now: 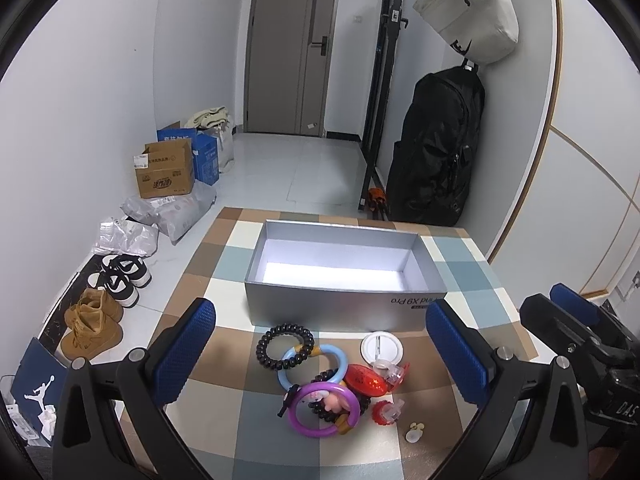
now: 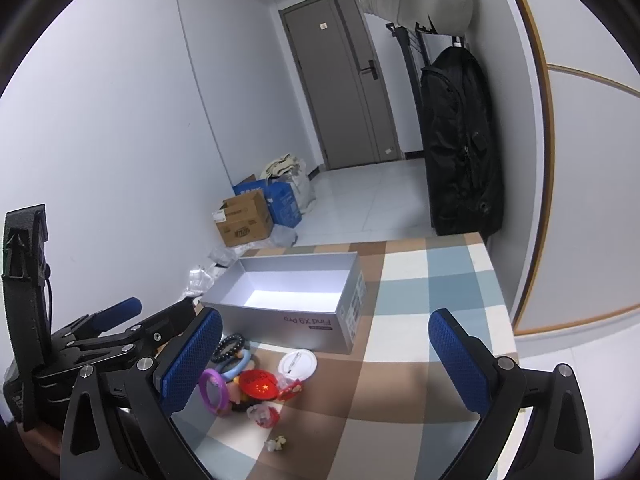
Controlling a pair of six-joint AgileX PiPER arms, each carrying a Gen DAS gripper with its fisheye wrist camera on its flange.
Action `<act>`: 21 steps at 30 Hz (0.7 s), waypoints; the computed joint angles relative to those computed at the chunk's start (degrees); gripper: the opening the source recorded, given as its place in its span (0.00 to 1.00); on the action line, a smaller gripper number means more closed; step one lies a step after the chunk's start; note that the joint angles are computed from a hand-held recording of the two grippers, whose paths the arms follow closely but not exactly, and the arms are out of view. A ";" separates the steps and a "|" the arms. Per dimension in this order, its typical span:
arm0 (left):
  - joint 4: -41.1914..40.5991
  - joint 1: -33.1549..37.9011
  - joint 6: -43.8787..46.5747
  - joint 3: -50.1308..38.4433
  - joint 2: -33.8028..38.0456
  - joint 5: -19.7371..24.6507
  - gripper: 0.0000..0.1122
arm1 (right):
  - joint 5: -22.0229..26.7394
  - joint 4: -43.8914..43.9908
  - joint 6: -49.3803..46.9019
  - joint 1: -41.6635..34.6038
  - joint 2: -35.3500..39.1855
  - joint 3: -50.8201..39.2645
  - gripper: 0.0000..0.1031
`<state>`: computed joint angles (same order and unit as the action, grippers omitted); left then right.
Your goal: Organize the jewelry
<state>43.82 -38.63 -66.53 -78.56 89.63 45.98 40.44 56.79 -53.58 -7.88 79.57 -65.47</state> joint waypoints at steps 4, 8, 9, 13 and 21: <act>-4.81 1.82 4.68 0.93 -0.37 -1.96 0.91 | 0.45 -2.42 1.64 0.86 0.78 -0.91 1.00; -13.01 4.41 11.63 2.42 -1.43 -4.17 0.91 | 1.68 -5.07 3.83 1.38 2.02 -2.13 1.00; -16.38 5.37 14.56 3.10 -1.88 -4.96 0.91 | 2.05 -5.74 4.43 1.41 2.41 -2.49 1.00; -25.19 7.36 22.72 4.42 -2.24 -6.18 0.91 | 4.52 -7.51 6.95 1.33 4.36 -4.48 1.00; -37.73 9.86 35.85 3.27 -0.06 -3.53 0.85 | 7.96 -9.96 12.23 0.94 8.51 -8.74 1.00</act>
